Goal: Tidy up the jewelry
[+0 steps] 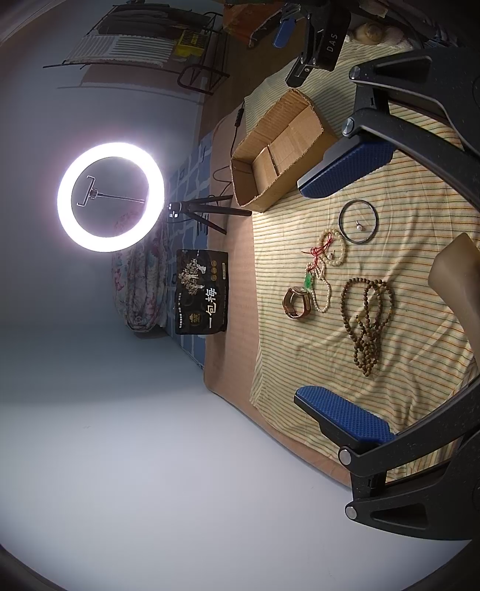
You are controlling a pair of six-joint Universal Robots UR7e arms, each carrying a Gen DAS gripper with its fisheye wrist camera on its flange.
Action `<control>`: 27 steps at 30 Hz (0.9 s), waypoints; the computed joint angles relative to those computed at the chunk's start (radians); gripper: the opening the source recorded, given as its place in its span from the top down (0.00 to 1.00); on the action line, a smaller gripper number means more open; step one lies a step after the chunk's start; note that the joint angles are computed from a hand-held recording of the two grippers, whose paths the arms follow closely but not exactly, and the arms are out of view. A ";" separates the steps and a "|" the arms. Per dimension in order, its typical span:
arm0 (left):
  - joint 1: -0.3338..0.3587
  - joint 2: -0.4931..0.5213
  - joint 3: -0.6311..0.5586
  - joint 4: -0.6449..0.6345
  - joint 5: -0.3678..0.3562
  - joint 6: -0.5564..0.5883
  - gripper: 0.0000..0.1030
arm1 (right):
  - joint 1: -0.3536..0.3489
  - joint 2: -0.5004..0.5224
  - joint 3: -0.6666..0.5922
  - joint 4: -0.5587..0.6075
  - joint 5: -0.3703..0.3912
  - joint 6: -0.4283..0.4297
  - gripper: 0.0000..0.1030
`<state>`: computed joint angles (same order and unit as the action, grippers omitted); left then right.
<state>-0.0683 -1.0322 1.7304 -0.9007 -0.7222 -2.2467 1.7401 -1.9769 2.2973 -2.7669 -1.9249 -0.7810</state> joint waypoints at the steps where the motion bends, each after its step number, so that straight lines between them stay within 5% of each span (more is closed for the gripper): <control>1: 0.000 0.000 0.001 0.000 0.000 0.000 0.00 | 0.000 0.000 0.000 0.000 0.000 0.000 0.00; 27: 0.000 -0.002 0.022 -0.026 -0.019 -0.007 0.00 | 0.016 0.009 0.010 0.016 0.001 0.006 0.00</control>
